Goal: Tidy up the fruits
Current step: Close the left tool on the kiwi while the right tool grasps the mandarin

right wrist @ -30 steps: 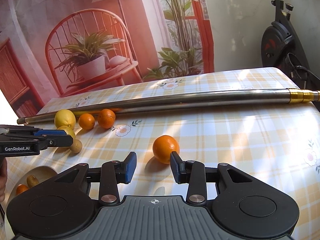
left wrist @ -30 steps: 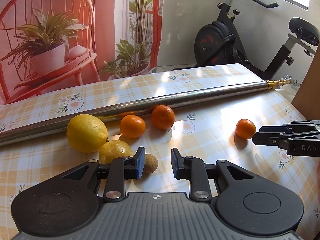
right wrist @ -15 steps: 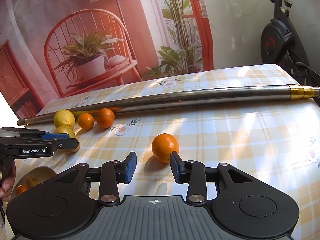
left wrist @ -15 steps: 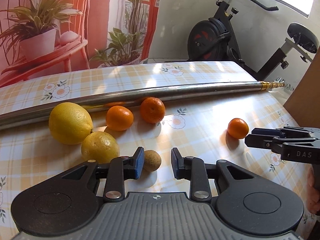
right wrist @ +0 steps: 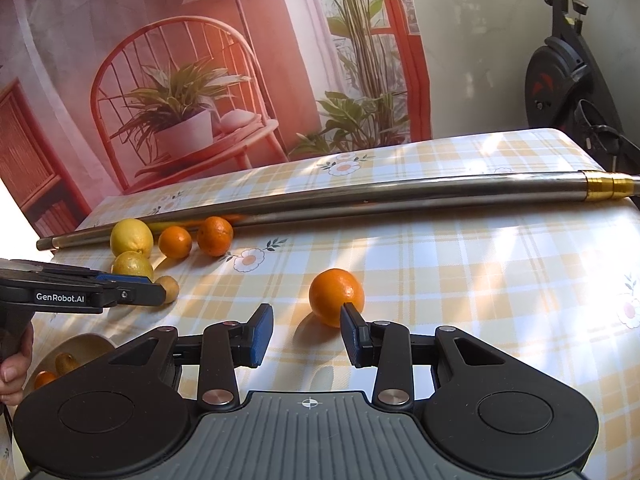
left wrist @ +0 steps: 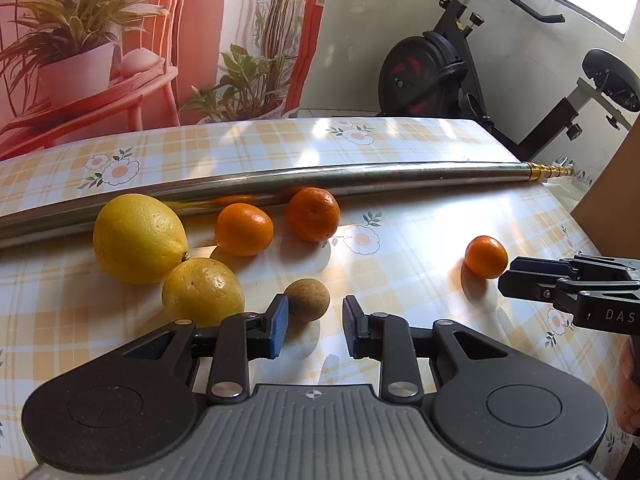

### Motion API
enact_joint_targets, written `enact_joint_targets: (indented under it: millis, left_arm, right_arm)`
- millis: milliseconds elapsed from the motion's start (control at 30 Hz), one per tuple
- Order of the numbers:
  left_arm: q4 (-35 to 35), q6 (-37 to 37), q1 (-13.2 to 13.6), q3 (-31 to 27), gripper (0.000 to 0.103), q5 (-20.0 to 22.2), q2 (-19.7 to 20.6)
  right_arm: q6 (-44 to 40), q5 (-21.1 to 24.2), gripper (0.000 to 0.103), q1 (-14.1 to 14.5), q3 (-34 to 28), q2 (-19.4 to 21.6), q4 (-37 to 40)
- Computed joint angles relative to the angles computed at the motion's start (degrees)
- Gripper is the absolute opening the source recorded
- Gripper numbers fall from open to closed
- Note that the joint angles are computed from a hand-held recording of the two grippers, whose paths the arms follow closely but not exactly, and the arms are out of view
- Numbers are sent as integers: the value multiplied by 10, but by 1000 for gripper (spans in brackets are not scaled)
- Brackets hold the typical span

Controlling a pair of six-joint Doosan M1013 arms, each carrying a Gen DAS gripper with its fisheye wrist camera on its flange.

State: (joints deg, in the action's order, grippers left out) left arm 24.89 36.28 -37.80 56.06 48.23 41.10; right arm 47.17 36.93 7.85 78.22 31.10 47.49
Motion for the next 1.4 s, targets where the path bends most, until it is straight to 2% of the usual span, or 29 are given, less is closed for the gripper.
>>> enact_joint_targets:
  millis: [100,300,633,800,900,1000,1400]
  left_arm:
    - [15,-6,-1,-10,30,16,7]
    - [25,1,-1,-21,30,21,15]
    - [49,11,-13,0,29,0,-4]
    - [69,-45,-21,48,29,-29,-41]
    - [94,-78,-29,75,29,-28,-60]
    - [115,-117,-34,104,29,-35,-80]
    - [165,-201,-48,160,29,-32,-117]
  right_arm:
    - [1,2,35,0,-1,0,-4]
    - [4,4,35,0,-3,2,-6]
    - [7,1,35,-1,-2,4,-8]
    - [14,-12,35,2,-6,7,-24]
    - [16,-28,35,6,-13,11,-41]
    - [32,-26,35,11,-29,21,-72]
    - [91,-14,33,24,-56,37,-157]
